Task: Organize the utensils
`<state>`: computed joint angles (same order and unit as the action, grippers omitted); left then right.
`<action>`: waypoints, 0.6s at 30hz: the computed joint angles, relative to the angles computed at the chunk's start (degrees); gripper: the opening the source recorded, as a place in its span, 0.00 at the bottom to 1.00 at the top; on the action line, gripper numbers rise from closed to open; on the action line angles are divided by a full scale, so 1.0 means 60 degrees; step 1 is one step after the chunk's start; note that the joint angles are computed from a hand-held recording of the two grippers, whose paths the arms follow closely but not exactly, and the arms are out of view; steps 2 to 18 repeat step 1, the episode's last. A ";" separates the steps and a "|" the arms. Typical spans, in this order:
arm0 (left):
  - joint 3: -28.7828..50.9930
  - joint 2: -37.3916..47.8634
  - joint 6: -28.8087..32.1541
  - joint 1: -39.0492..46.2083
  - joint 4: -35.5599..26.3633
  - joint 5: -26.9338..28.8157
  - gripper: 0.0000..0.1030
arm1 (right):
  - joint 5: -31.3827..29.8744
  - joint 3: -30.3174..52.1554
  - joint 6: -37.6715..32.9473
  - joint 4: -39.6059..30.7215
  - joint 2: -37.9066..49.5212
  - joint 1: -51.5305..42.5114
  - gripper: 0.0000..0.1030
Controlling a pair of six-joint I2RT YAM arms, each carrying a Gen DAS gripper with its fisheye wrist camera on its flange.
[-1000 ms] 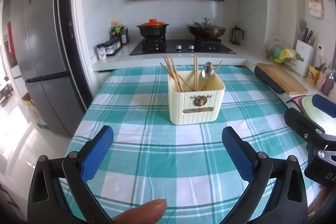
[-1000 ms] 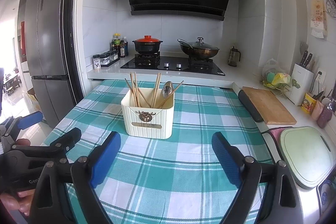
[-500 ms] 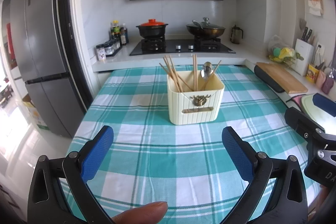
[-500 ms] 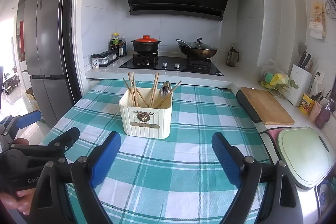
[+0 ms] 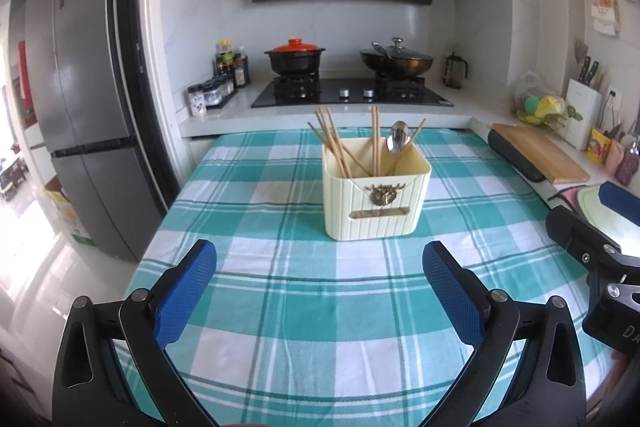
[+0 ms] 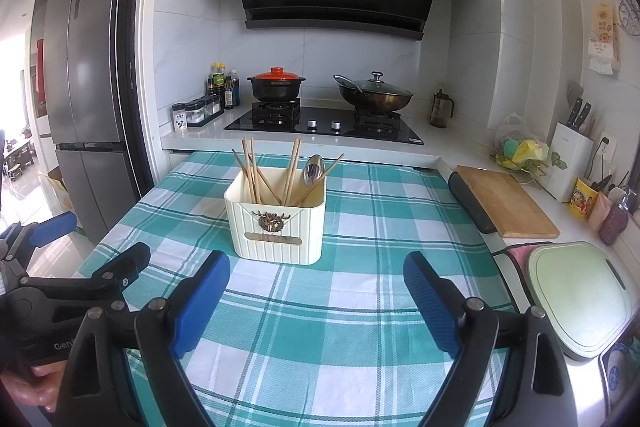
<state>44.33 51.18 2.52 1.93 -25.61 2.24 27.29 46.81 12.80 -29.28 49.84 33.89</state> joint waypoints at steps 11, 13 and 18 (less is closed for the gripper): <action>-0.0044 0.0056 0.0058 -0.0075 0.0110 -0.0084 1.00 | -0.0087 -0.0026 -0.0020 0.0041 0.0017 -0.0106 0.89; -0.0044 0.0056 0.0058 -0.0075 0.0110 -0.0084 1.00 | -0.0087 -0.0026 -0.0020 0.0041 0.0017 -0.0106 0.89; -0.0044 0.0056 0.0058 -0.0075 0.0110 -0.0084 1.00 | -0.0087 -0.0026 -0.0020 0.0041 0.0017 -0.0106 0.89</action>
